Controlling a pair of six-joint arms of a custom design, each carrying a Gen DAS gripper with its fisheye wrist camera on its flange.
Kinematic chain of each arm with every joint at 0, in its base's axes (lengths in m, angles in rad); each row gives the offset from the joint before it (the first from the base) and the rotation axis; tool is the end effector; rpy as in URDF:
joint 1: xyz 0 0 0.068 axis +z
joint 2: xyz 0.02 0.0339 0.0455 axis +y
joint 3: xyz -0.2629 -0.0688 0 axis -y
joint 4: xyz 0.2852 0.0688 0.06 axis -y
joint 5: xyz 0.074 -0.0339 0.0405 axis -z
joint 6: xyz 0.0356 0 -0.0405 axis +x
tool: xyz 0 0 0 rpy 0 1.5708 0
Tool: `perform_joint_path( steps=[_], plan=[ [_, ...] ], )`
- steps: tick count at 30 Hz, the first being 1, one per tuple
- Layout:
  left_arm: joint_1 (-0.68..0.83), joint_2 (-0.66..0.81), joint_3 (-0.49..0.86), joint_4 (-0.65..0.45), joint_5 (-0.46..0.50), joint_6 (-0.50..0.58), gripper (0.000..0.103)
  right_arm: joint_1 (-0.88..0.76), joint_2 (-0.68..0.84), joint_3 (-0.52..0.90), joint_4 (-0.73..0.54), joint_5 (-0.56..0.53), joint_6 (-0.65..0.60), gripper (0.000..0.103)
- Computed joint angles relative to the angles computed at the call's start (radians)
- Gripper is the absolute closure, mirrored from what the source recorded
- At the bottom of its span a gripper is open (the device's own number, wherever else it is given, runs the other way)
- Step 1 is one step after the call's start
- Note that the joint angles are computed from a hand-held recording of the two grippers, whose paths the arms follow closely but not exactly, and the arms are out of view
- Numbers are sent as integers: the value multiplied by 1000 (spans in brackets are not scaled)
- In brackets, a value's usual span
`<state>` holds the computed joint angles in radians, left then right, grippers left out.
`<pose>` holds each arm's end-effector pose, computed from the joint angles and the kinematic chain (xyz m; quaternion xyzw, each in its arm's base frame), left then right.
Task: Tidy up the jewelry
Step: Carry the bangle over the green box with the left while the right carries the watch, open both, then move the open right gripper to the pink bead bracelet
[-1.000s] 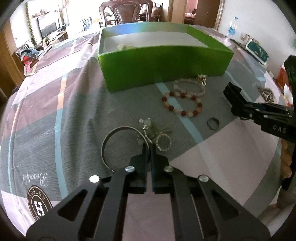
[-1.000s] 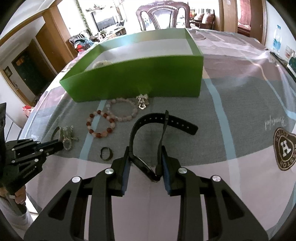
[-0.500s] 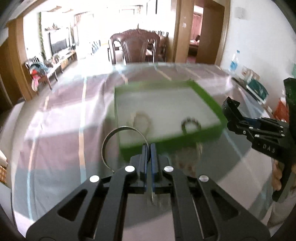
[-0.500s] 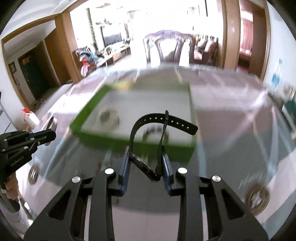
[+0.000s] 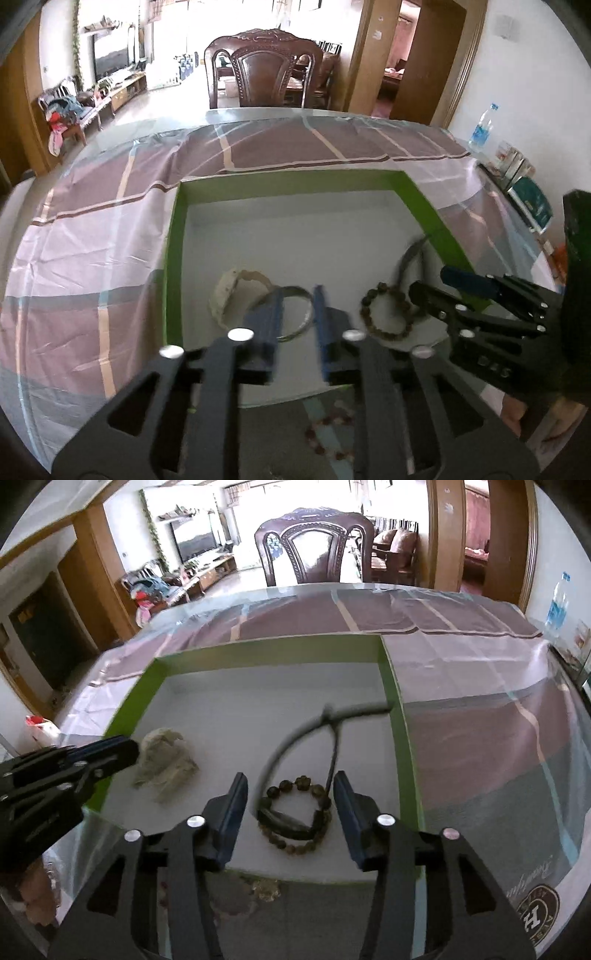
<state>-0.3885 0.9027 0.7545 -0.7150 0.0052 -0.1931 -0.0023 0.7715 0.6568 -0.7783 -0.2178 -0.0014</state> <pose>0.2029 -0.0832 0.2538 0.0924 0.9335 -0.1017 0.3312 0.1899 0.0073 0.2390 -0.0357 0.9376 0.1019 0.3307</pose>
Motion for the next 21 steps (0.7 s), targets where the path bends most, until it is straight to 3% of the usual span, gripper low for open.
perform_joint_path(
  steps=[1,4,7,10,13,16,19,21],
  plan=[
    [-2,-26,-9,-9,-11,-4,62,-34,-51,-1,-37,-33,-18,47],
    [-30,-149,-50,-77,-85,-13,48,-131,-208,-8,-179,-138,-95,46],
    [-120,-290,-116,-198,-223,-60,41,-204,-329,-35,-319,-203,-206,46],
    [-202,-407,-189,-297,-285,-128,36,-120,-399,-93,-357,-120,-204,46],
    [-248,-468,-246,-360,-286,-210,32,38,-371,-175,-292,2,-99,49],
    [-309,-511,-284,-402,-301,-286,26,99,-325,-214,-232,-13,-31,49],
    [-361,-528,-298,-426,-325,-331,22,229,-292,-247,-145,116,100,49],
    [-366,-536,-307,-434,-327,-345,20,285,-297,-261,-128,179,122,48]
  ],
)
